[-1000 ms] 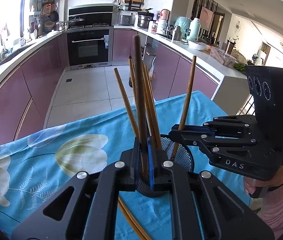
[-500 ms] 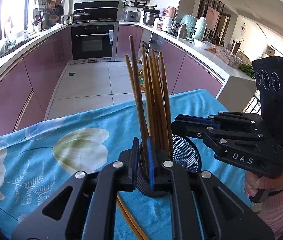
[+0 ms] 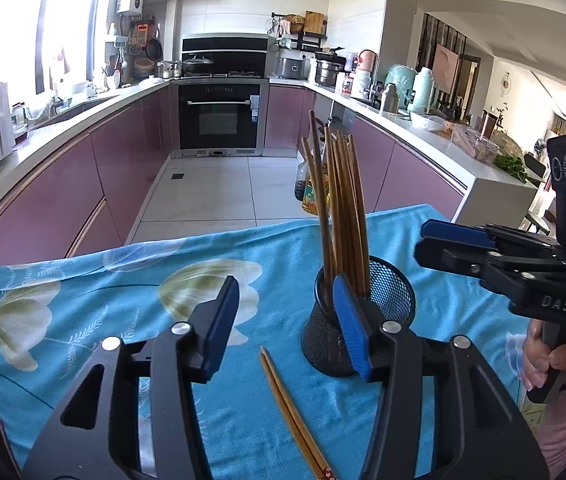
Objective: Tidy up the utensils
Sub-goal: 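Move both open grippers back to the last chopstick pair on the cloth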
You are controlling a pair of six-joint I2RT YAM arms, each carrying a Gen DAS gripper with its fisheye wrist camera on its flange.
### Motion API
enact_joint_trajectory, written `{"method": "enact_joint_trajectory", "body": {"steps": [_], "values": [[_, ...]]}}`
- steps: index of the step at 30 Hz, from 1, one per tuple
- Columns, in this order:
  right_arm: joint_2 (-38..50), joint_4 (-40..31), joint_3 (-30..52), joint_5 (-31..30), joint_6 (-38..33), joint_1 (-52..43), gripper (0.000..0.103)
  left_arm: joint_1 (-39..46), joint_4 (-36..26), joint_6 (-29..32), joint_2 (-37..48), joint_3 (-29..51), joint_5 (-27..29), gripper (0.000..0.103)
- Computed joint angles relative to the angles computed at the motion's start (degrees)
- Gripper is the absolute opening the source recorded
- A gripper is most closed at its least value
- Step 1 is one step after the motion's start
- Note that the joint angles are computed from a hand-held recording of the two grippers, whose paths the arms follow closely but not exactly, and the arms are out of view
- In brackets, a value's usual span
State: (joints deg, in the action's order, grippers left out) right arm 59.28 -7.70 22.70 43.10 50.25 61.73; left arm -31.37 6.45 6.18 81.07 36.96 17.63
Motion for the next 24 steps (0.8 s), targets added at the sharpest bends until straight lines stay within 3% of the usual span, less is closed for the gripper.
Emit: {"method": "enact_joint_trajectory", "body": {"steps": [1, 5, 15, 24], "values": [[0.8, 0.0, 0.2, 1.2, 0.9, 2.2, 0.045, 0.5, 0.7, 0.1, -1.1, -1.5, -0.4, 0.061], [7.6, 3.8, 0.5, 0.6, 4.3, 6.6, 0.045, 3.0, 2.3, 1.5, -3.6, -6.3, -1.4, 0.068], [34.4, 15.4, 5.6, -8.7, 10.6, 7.1, 0.045, 9.5, 7.5, 4.7, -1.7, -15.4, -1.3, 0.073], [43.2, 12.2, 12.2, -9.4, 13.0, 8.9, 0.045, 10.5, 12.6, 5.3, 2.2, -19.8, -2.3, 0.075]]}}
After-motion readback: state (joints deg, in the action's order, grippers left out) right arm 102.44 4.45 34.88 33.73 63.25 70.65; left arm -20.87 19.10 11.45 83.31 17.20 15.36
